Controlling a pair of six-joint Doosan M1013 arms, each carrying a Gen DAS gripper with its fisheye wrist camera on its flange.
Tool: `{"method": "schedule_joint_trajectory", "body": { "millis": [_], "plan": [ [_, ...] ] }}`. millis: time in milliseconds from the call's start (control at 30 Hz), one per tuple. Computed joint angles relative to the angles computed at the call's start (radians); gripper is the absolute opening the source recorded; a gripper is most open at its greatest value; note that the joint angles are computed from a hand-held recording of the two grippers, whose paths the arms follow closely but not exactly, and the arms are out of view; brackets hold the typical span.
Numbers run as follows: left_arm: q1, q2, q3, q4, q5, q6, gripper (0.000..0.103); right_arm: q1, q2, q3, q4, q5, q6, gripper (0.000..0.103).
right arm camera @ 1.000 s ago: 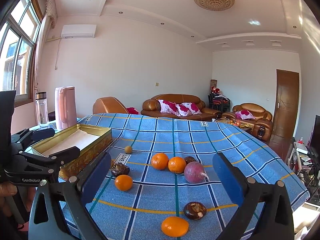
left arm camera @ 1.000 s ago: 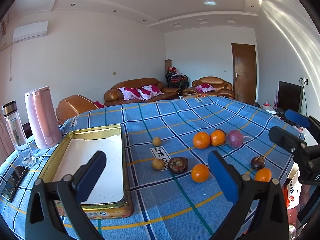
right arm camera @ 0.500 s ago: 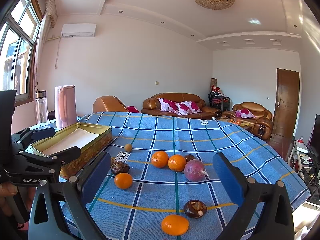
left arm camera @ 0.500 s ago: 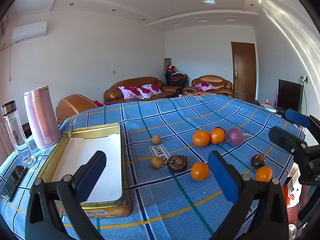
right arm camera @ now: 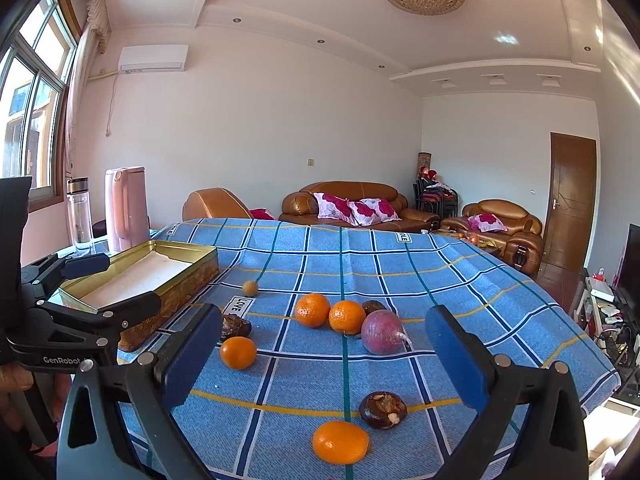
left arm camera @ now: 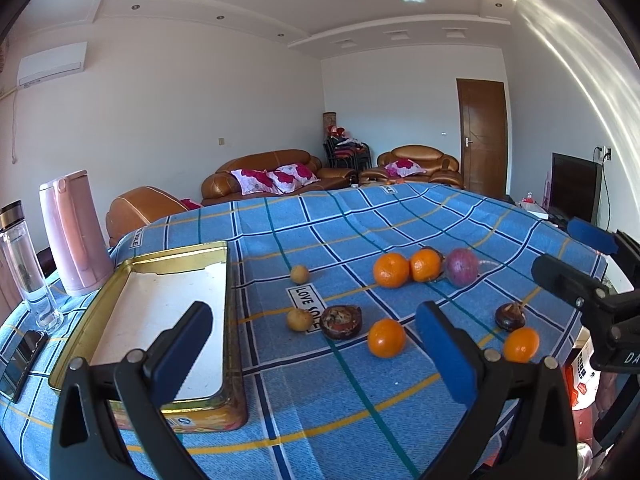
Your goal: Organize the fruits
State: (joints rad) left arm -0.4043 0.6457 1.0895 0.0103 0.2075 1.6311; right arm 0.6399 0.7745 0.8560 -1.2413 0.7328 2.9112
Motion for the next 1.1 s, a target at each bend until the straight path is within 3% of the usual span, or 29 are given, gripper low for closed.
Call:
{"method": "schedule_joint_trajectory", "body": {
  "millis": [167, 333, 400, 567, 767, 900, 1100],
  "plan": [
    [-0.014, 0.008, -0.009, -0.042, 0.013, 0.062, 0.103, -0.007, -0.018, 0.038, -0.008, 0.01, 0.029, 0.102],
    [-0.023, 0.028, -0.042, -0.342, 0.069, 0.343, 0.103, -0.015, -0.04, 0.088, -0.036, 0.036, 0.087, 0.102],
    [-0.029, 0.042, -0.065, -0.392, 0.114, 0.397, 0.103, -0.02, -0.051, 0.113, -0.041, 0.043, 0.113, 0.102],
    [-0.048, 0.062, -0.099, -0.412, 0.176, 0.449, 0.103, -0.032, -0.074, 0.169, -0.031, 0.065, 0.158, 0.102],
    [-0.064, 0.077, -0.129, -0.533, 0.27, 0.619, 0.101, -0.045, -0.095, 0.221, -0.016, 0.069, 0.216, 0.102],
    [-0.076, 0.099, -0.168, -0.545, 0.357, 0.679, 0.091, -0.05, -0.104, 0.245, -0.022, 0.073, 0.25, 0.102],
    [-0.086, 0.146, -0.248, -0.504, 0.477, 0.643, 0.079, -0.059, -0.113, 0.268, -0.019, 0.067, 0.285, 0.102]
  ]
}}
